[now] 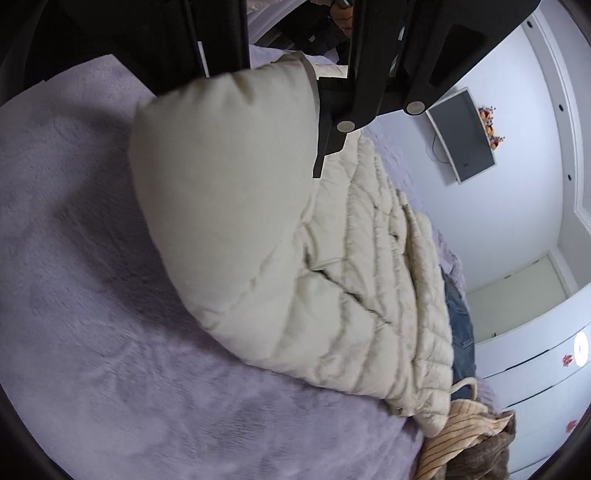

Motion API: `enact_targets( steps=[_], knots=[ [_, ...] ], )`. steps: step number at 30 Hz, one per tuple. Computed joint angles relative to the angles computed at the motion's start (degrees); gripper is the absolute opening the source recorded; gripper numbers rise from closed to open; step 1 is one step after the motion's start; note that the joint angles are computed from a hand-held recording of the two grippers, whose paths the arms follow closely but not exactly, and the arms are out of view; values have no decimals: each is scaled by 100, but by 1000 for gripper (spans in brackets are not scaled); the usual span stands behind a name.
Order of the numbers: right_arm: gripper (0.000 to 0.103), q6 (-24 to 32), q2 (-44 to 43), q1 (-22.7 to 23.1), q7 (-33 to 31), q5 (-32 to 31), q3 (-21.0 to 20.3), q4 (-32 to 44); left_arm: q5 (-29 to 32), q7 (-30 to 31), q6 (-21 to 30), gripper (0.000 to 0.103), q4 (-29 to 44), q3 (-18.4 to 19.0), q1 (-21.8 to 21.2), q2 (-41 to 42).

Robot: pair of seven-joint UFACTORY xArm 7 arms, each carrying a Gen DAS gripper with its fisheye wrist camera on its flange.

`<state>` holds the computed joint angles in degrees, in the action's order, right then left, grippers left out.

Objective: Fold large clothes
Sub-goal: 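Grasp the jacket hem with both tools and fold it toward the collar, then open both tools to release the folded hem onto the jacket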

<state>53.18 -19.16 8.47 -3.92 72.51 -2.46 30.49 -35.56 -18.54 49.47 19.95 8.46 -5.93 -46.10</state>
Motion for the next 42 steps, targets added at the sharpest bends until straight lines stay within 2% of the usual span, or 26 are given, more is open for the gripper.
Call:
enact_targets(
  steps=[5,8,11,16,18,23,28,33,35,36,37,38,39,40,41,42],
  knots=[
    [11,632,575,-56,-519,-75,-135,1110,-28,121,-413,17,900,-30,-116,510],
    [11,919,1096,-172,-786,-43,-95,1968,-66,204,-882,17,1567,-56,-197,1112],
    [11,1096,1750,-322,-963,-25,33,2968,-173,541,-1239,17,2305,61,-307,1820],
    [11,1056,2897,-553,-1027,-178,425,4733,-445,1314,-1235,17,3707,216,-209,3214],
    [11,970,3435,-578,-855,-436,597,5521,-549,1536,-1178,17,4235,197,-83,3814],
    [11,759,4804,-509,-319,-1234,908,7300,-244,1568,-894,17,5245,-30,353,5110],
    [11,798,6229,-280,554,-2253,979,8998,279,1519,-787,18,5679,-323,654,5894],
    [11,727,6826,-292,931,-2736,1196,9581,521,1329,-758,18,5853,-639,938,6134],
    [12,761,6928,-315,1065,-2925,1292,9740,846,1186,-728,26,5892,-720,991,6095],
    [13,792,6940,-323,1108,-3042,1332,9797,1099,1076,-767,40,5873,-737,975,6031],
    [14,855,6959,-331,1139,-3170,1375,9882,1322,1001,-829,64,5825,-751,962,5944],
    [15,949,7012,-326,1198,-3317,1410,10036,1543,903,-926,75,5749,-751,937,5838],
    [24,1022,7006,-337,1235,-3446,1449,10110,1815,746,-1046,87,5654,-730,895,5711],
    [32,1083,7007,-345,1278,-3574,1485,10194,2079,621,-1125,87,5583,-714,862,5596],
    [53,1107,6969,-355,1303,-3690,1516,10223,2289,534,-1099,87,5575,-704,852,5514],
    [69,1108,6897,-378,1285,-3772,1548,10202,2488,426,-1096,87,5551,-688,844,5426]
  ],
)
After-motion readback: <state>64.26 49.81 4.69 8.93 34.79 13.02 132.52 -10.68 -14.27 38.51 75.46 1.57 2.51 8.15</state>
